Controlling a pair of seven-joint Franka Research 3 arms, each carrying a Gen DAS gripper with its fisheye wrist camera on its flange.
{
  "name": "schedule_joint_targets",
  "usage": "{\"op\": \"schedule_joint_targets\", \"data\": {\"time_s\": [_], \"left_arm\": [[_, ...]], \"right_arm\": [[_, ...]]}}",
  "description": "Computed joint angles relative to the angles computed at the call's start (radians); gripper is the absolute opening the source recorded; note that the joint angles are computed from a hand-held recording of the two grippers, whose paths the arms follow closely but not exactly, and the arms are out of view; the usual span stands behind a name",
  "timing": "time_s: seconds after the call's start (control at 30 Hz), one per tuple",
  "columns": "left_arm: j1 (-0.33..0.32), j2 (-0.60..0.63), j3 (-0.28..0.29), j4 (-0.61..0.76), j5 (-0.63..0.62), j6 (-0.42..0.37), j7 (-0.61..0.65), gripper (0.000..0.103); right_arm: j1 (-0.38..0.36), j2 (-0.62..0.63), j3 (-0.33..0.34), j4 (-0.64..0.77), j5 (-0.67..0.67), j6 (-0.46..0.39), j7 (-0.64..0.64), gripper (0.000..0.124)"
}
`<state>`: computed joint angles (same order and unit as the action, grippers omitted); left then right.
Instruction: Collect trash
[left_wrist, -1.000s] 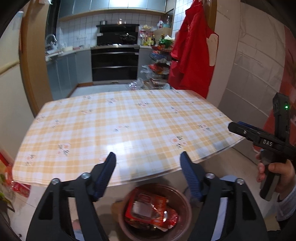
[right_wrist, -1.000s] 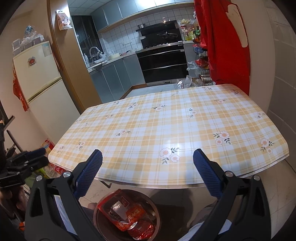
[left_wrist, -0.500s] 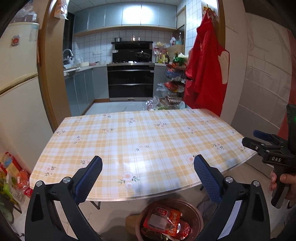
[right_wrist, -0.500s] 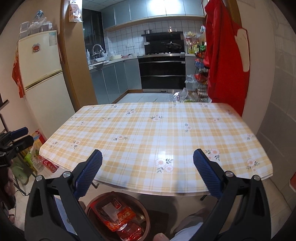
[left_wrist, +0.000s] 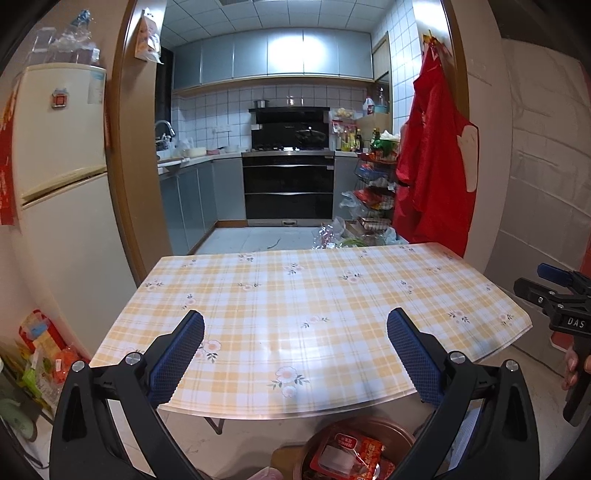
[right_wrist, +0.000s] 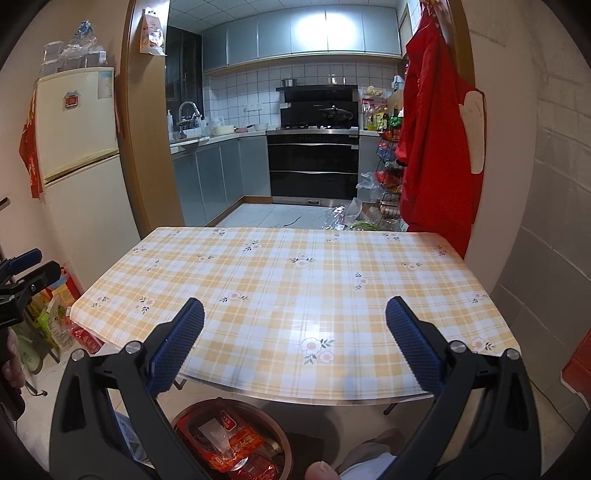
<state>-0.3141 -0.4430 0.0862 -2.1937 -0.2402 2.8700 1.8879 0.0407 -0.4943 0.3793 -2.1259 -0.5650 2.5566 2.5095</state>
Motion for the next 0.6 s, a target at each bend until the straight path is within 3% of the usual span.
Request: {"op": "schedule_joint_targets", "data": {"time_s": [0.6], "left_arm": [[0.026,0.0,-0.018,-0.005,0.053,0.016,-0.05,0.097]], "right_arm": [[0.008,0.006,0.0,0.013,-0.019,-0.041,0.031,0.097]]}}
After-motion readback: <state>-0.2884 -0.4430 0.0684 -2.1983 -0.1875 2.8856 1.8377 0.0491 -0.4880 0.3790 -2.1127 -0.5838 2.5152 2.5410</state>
